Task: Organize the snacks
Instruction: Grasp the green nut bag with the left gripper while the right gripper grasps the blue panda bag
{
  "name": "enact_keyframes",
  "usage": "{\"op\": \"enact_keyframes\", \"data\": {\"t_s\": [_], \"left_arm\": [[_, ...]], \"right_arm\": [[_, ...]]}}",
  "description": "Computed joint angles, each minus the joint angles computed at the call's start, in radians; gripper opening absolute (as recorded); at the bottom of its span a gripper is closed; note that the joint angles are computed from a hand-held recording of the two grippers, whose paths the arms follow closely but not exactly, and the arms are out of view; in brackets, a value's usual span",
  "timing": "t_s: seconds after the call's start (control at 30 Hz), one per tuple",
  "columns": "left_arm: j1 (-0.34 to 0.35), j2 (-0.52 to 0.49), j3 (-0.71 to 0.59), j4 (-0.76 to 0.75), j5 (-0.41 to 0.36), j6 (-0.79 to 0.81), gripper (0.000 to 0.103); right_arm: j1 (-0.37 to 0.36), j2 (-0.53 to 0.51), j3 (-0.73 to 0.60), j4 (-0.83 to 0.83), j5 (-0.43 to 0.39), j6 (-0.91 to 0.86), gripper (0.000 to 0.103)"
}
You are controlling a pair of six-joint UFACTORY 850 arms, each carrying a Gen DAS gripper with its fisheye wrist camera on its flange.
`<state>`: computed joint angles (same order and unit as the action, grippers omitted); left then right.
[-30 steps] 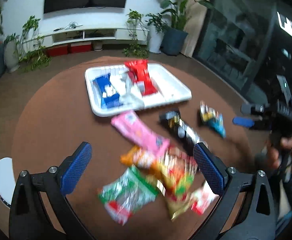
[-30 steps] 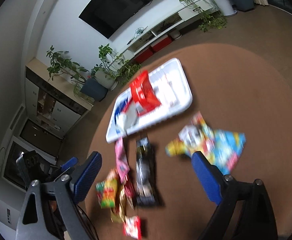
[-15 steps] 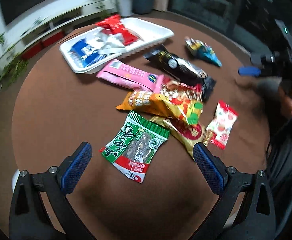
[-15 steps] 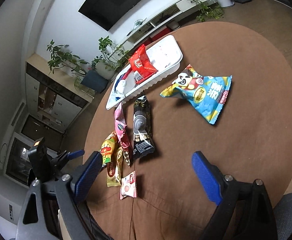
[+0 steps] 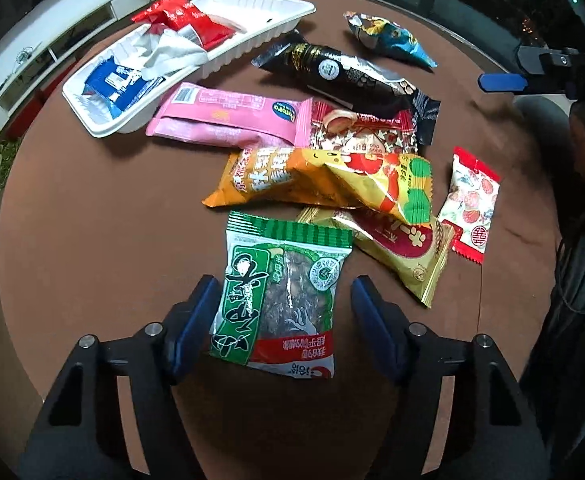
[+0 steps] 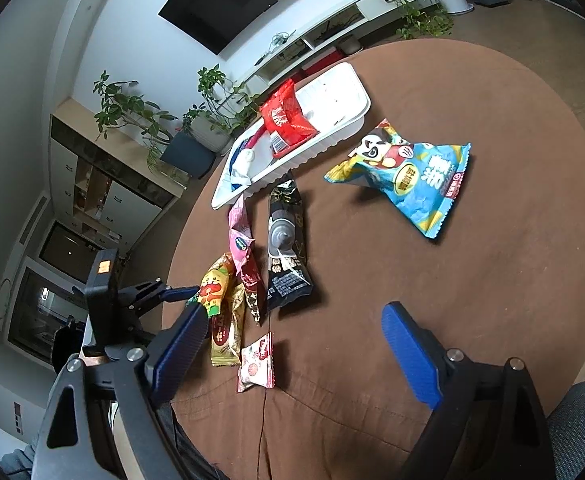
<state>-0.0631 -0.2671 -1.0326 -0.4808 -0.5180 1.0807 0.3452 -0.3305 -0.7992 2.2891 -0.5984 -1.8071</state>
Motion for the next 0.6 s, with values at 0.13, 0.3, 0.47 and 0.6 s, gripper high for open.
{"op": "enact_keyframes", "data": {"t_s": [0.13, 0.3, 0.47, 0.6], "left_arm": [[0.001, -0.008, -0.009, 0.004, -0.003, -0.032, 0.063], [0.011, -0.006, -0.012, -0.034, 0.003, -0.099, 0.037], [0.015, 0.017, 0.01, -0.068, 0.02, -0.145, 0.025], [0.013, 0.038, 0.037, -0.075, 0.04, -0.191, 0.023]], "right_arm": [[-0.002, -0.007, -0.001, 0.003, -0.002, 0.0, 0.091], [-0.003, -0.015, -0.008, -0.017, -0.002, 0.021, 0.089], [-0.007, -0.011, -0.009, -0.029, 0.005, 0.03, 0.087], [-0.014, -0.005, -0.021, -0.051, 0.042, 0.028, 0.084]]}}
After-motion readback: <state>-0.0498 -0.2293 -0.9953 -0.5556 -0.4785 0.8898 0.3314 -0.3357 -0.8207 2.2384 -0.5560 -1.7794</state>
